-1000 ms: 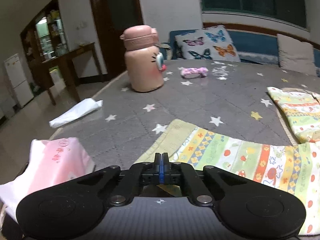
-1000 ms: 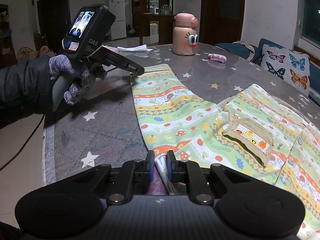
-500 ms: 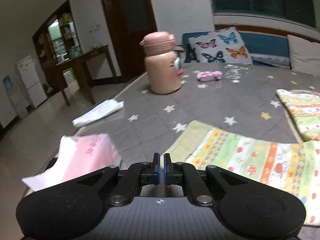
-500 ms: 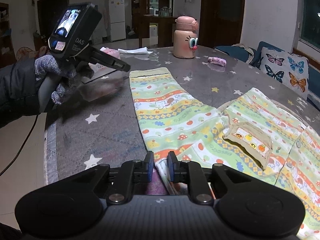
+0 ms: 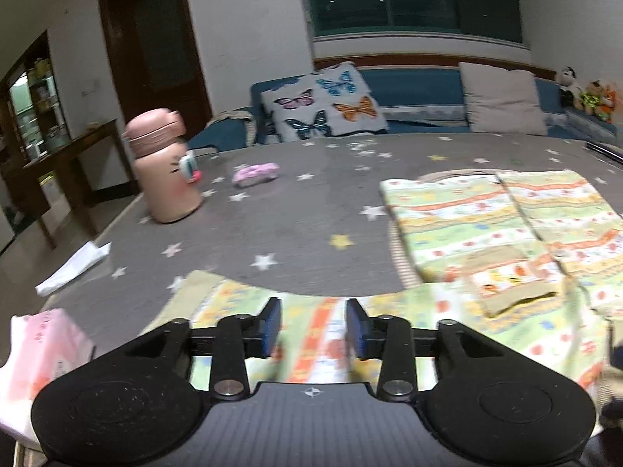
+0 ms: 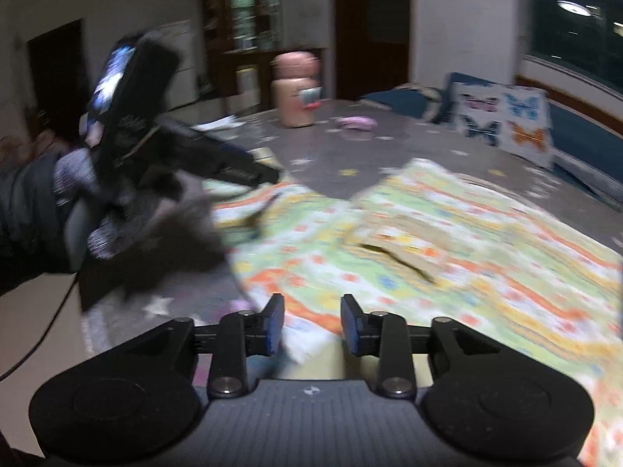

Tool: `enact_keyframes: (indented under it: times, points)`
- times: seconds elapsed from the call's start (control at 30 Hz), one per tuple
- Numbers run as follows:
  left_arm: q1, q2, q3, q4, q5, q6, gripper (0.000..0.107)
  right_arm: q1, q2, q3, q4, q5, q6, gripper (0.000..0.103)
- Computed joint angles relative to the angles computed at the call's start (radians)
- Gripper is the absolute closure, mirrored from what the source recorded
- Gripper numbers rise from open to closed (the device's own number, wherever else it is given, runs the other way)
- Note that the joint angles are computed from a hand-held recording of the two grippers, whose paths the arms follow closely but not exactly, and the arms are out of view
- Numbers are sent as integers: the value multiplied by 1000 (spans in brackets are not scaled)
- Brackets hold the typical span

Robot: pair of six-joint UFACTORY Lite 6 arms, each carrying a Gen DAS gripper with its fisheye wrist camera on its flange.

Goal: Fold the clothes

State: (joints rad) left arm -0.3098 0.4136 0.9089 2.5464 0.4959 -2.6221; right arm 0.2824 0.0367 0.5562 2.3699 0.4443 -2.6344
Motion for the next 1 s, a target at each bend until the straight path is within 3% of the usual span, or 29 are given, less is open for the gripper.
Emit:
enact_keyframes:
  times: [0.2, 0.33, 0.43, 0.7, 1.0]
  points:
    - [-98, -5, 24, -13, -14, 0, 54, -252, -150, -126, 1, 11, -8, 65]
    - [-176, 12, 64, -31, -23, 2, 44, -433, -170, -134, 6, 17, -31, 64]
    - [-238, 31, 98, -50, -27, 10, 30, -570, -147, -117, 40, 31, -88, 64]
    - [-377, 92, 193, -71, -49, 66, 16, -858, 57, 57, 115, 46, -180, 64]
    - [-475, 189, 272, -85, -83, 167, 15, -1104, 347, 337, -382, 61, 412, 67]
